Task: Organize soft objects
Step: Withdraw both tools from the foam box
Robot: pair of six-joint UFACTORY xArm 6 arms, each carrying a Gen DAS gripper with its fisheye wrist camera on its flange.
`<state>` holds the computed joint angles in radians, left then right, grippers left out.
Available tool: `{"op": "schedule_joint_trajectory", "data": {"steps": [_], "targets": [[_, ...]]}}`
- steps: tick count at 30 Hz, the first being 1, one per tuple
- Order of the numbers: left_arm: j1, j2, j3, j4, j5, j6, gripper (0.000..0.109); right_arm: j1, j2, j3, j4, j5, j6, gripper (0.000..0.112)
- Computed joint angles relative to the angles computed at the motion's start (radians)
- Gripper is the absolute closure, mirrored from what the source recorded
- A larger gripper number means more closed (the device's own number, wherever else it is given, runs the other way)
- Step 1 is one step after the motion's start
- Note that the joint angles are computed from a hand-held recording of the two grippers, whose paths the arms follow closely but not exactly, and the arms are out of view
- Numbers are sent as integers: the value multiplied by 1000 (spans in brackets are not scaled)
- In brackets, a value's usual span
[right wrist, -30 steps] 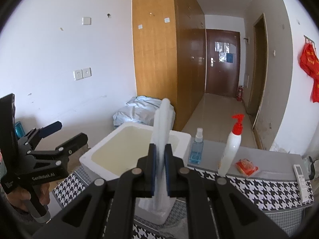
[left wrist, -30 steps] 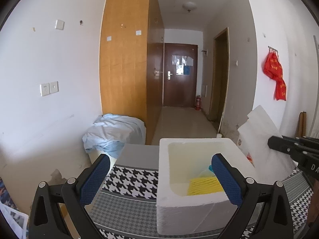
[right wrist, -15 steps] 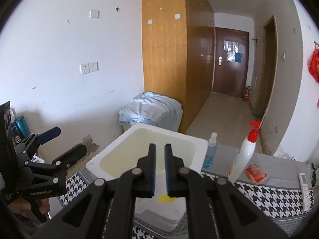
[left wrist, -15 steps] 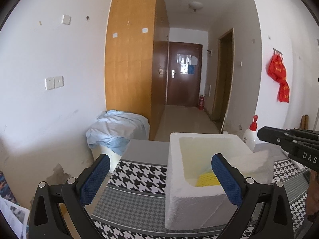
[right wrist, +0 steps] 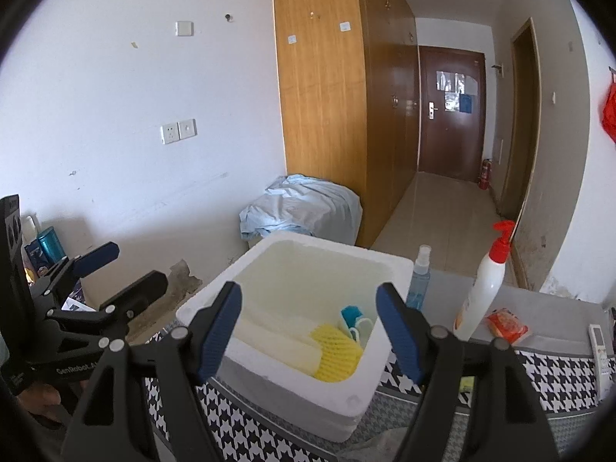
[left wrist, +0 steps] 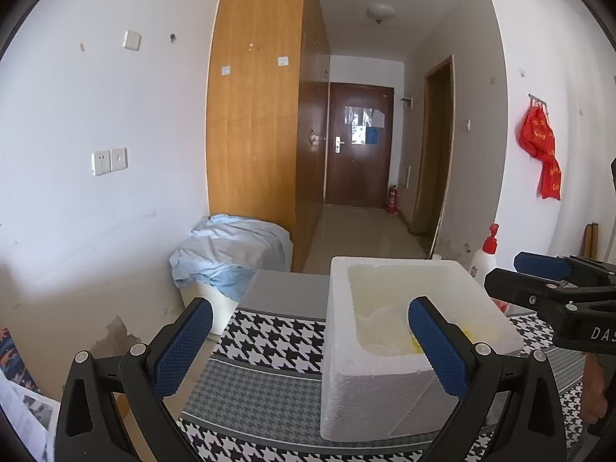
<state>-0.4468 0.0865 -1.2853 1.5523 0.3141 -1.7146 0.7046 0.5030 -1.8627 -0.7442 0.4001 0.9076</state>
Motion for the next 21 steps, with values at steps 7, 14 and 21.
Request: {"op": "schedule_joint_trajectory", "data": {"steps": [7, 14, 21], "targets": [[-10, -6, 0, 17, -6, -15, 7, -5, -54, 68, -77, 4, 77, 35], [-28, -8, -6, 30, -17, -15, 7, -7, -115, 141, -164, 11, 172, 33], [-48, -8, -14, 28, -28, -1, 7, -4, -173, 208, -239, 35, 261, 29]]}}
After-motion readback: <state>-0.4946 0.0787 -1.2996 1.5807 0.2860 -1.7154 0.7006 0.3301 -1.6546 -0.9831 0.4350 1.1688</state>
